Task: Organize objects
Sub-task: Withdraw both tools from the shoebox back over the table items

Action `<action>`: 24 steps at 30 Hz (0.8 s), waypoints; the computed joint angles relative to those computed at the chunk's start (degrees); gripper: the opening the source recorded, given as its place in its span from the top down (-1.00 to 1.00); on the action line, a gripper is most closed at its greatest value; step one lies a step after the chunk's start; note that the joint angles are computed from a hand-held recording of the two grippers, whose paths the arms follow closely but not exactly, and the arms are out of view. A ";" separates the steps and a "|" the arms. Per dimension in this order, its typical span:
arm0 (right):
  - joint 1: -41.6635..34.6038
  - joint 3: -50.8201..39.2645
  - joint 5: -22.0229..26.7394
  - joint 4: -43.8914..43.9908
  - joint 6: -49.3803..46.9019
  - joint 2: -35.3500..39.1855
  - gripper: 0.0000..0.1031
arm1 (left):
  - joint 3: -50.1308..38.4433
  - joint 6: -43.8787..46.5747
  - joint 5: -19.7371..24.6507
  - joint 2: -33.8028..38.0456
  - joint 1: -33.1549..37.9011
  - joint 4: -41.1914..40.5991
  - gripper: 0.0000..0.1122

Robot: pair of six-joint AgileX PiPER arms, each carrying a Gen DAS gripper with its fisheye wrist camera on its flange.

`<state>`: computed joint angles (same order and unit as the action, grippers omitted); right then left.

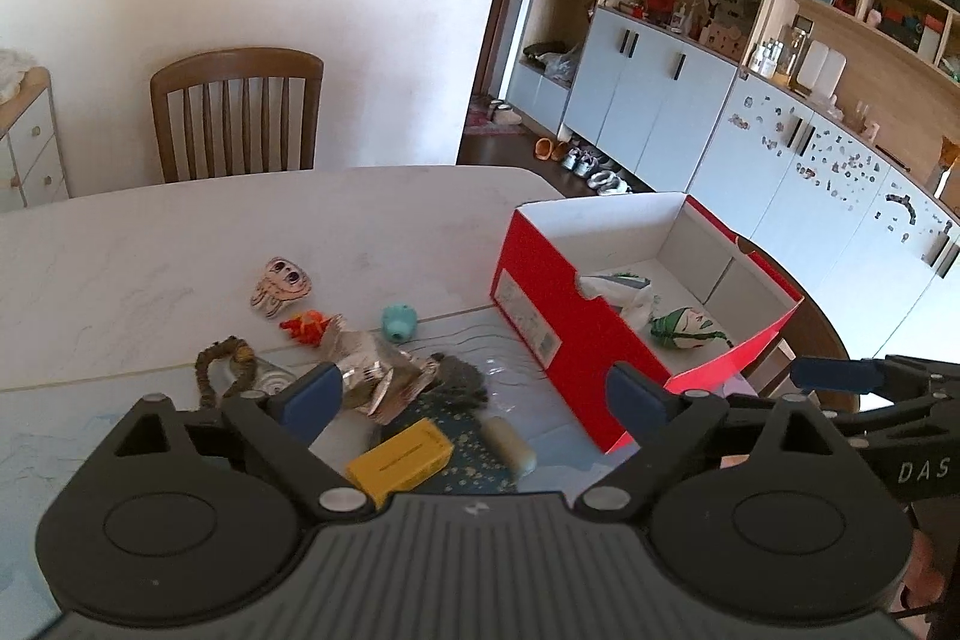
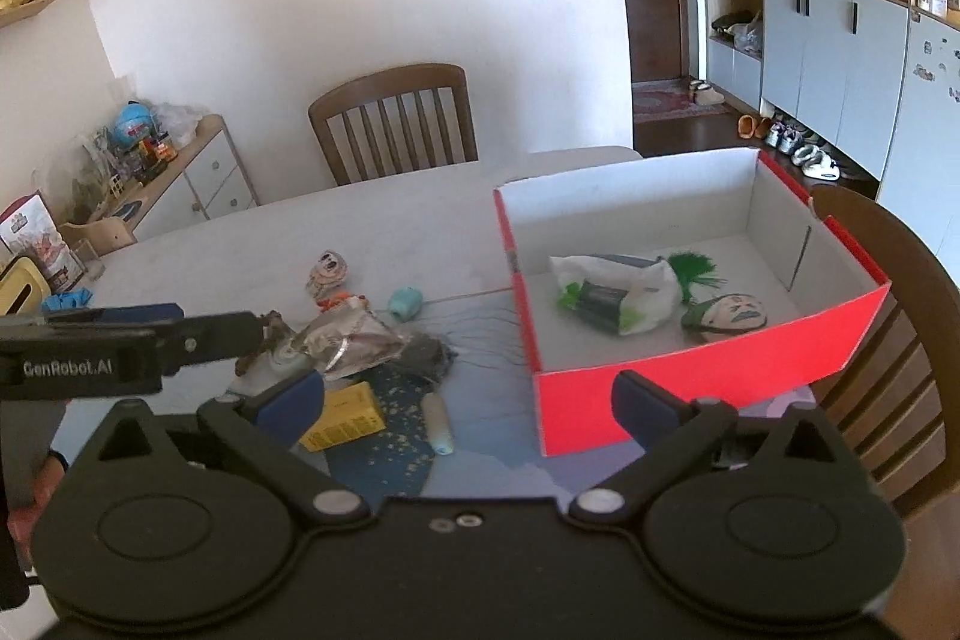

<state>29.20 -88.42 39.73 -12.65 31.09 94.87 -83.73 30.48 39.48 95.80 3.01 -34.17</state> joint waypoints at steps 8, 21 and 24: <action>4.41 -2.64 1.22 -5.47 6.88 2.63 -0.98 | 5.77 11.61 -3.10 -2.17 4.68 -8.39 -0.84; 8.38 -5.47 3.18 -9.20 13.27 6.90 -0.97 | 9.46 21.56 -3.18 -1.22 9.80 -12.66 -0.84; 8.96 -5.93 3.61 -9.84 14.48 8.06 -0.97 | 10.20 23.88 -3.14 -0.80 10.51 -13.66 -0.84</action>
